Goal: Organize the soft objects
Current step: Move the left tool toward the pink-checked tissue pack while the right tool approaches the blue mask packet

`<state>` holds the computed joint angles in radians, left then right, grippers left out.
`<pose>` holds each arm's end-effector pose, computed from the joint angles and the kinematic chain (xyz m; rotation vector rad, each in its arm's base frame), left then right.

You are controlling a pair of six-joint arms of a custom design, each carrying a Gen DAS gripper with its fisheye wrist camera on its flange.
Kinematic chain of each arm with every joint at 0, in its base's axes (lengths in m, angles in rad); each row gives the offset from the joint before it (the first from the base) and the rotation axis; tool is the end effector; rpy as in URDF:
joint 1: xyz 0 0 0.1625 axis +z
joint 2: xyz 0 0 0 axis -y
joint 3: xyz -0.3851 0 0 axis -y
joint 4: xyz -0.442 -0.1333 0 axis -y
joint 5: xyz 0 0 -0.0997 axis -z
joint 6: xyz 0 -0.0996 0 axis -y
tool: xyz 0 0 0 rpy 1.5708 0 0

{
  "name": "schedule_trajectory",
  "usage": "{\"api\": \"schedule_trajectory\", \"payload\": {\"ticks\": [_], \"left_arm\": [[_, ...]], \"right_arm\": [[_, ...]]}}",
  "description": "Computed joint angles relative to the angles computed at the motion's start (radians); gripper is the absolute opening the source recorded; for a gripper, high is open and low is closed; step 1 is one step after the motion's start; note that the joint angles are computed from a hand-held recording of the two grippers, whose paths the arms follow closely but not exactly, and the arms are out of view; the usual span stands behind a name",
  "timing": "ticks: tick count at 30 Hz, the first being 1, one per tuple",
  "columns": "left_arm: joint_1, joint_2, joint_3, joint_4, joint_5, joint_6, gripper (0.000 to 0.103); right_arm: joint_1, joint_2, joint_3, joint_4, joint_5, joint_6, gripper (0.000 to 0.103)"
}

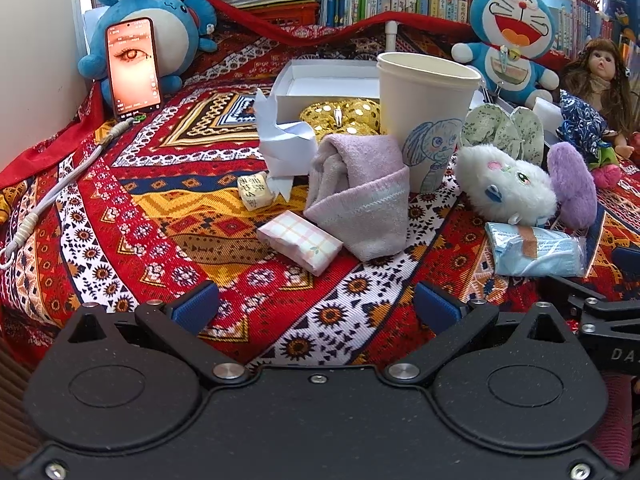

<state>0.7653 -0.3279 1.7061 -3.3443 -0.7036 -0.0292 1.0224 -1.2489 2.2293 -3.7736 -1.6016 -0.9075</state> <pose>-0.2632 -0.5430 -0.1684 0.6897 2.2642 -0.8738 -0.1472 -0.4907 0.2204 0.3494 -2.0506 1.0668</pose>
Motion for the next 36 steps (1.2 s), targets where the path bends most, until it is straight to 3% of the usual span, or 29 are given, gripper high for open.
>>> {"api": "schedule_trajectory", "payload": {"ticks": [7, 12, 15, 22, 36], "left_arm": [[0.004, -0.002, -0.001, -0.022, 0.022, -0.006, 0.101], [0.002, 0.008, -0.002, -0.123, 0.026, 0.044, 0.088], [0.001, 0.017, -0.01, -0.179, 0.023, 0.097, 0.078], [0.008, 0.014, -0.018, -0.195, 0.015, 0.136, 0.053], [0.017, 0.045, -0.05, -0.187, 0.014, 0.195, 0.05]], "right_arm": [[-0.011, -0.013, 0.008, 0.009, 0.03, 0.005, 0.103], [-0.051, -0.06, 0.033, 0.05, 0.175, 0.056, 0.103], [-0.046, -0.055, 0.033, 0.041, 0.203, 0.011, 0.103], [-0.014, -0.017, 0.01, 0.055, 0.195, -0.053, 0.1], [0.001, 0.014, 0.006, 0.036, 0.146, -0.061, 0.091]]}}
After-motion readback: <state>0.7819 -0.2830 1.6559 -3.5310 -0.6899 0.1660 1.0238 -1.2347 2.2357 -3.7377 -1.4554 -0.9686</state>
